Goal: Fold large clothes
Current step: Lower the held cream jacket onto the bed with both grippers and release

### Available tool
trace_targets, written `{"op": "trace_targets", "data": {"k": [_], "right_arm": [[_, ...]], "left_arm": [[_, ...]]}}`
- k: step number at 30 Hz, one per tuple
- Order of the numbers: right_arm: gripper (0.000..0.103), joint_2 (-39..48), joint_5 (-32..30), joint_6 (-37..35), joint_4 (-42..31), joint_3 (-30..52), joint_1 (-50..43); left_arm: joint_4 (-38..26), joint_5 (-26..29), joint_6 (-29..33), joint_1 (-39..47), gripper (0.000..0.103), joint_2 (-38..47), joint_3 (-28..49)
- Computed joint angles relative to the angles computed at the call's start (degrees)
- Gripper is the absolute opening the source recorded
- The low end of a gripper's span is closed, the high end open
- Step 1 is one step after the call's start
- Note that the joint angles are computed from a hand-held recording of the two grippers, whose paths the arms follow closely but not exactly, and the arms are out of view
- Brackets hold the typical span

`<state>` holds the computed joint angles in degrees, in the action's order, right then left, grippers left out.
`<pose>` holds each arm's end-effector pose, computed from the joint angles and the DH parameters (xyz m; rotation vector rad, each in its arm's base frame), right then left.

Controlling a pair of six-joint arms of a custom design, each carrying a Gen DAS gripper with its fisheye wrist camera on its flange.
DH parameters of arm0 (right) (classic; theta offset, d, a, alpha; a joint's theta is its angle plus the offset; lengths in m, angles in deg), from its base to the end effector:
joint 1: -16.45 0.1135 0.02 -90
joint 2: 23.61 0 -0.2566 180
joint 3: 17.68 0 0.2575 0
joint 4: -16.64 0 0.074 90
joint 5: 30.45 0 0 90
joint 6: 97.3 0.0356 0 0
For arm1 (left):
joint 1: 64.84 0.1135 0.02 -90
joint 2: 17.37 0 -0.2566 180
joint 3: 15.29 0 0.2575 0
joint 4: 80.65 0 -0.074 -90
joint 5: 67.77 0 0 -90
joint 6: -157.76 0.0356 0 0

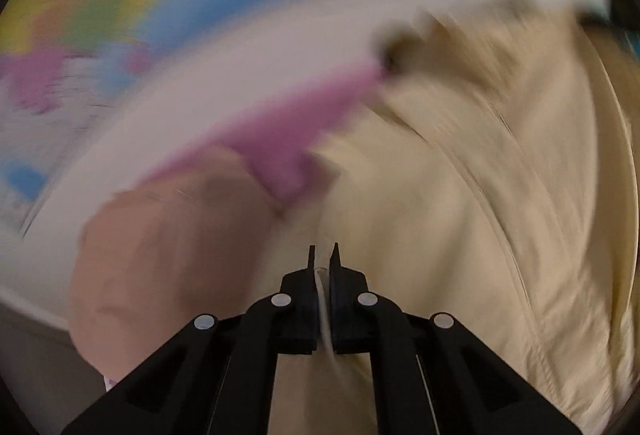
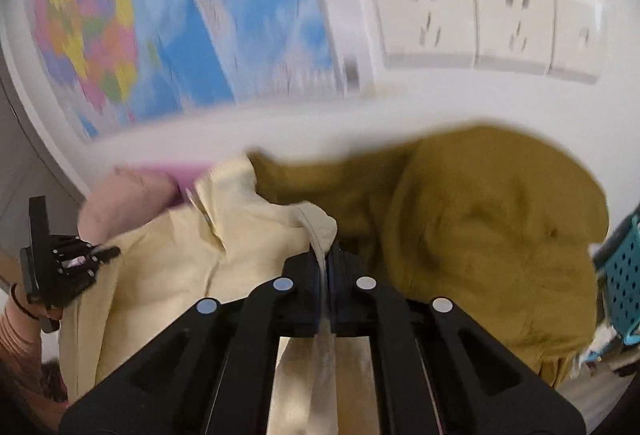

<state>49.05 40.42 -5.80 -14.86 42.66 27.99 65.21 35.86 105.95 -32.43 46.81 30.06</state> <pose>0.2649 0.0660 0.2290 -0.3708 2.3072 0.5030 0.1880 0.1094 0.1747 0.2234 2.4637 0.2372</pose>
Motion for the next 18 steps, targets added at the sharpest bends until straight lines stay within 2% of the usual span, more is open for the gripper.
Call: {"op": "trace_targets", "data": {"k": [2,3,4,5,7,9,10,12,14,16,17,18], "right_arm": [[0.003,1.6,-0.76,3.33,2.8,0.17,-2.59],[0.003,3.95,-0.26,4.56,3.38,1.07,-3.14],[0.004,7.16,1.12,5.33,3.11,2.21,-3.47],[0.01,11.07,2.95,5.54,2.7,3.27,-3.78],[0.021,13.28,2.55,5.98,3.48,2.18,-5.42],[0.048,10.44,0.49,6.24,4.63,-1.02,-8.11],[0.069,8.13,-0.14,6.07,4.83,-2.62,-9.17],[0.071,0.19,-3.07,3.33,3.21,-6.89,-12.15],[0.071,-7.65,-8.04,-1.22,-2.96,-9.48,-15.81],[0.073,-18.31,-15.32,-9.8,-14.58,-11.97,-21.75],[0.078,-23.34,-18.46,-15.01,-20.96,-13.27,-25.44],[0.08,-28.87,-21.54,-22.3,-30.37,-14.25,-29.86]], "left_arm": [[-1.7,5.73,-3.56,4.95,0.003,2.71,5.64],[-1.32,6.44,-4.11,5.92,0.004,4.25,7.01],[-0.54,5.93,-4.18,6.17,0.005,5.46,7.5],[1.46,4.26,-4.91,6.13,0.009,7.79,7.72],[5.49,1.69,-6.1,6.32,0.02,12.24,7.36],[9.97,-1.11,-5.96,7.01,0.043,16.02,6.32],[11.47,-1.36,-5.66,7.88,0.046,17.29,5.93],[9.99,2.14,-4.01,11.39,0.048,18.37,6.62],[6.92,7.53,-2.84,15.43,0.051,17.26,7.13],[2.01,12.62,0.95,20.16,0.055,12.07,6.08],[-1.06,14.41,3.03,21.82,0.056,9.15,5.53],[-5.54,17.61,7.34,24.75,0.056,5.48,4.59]]}}
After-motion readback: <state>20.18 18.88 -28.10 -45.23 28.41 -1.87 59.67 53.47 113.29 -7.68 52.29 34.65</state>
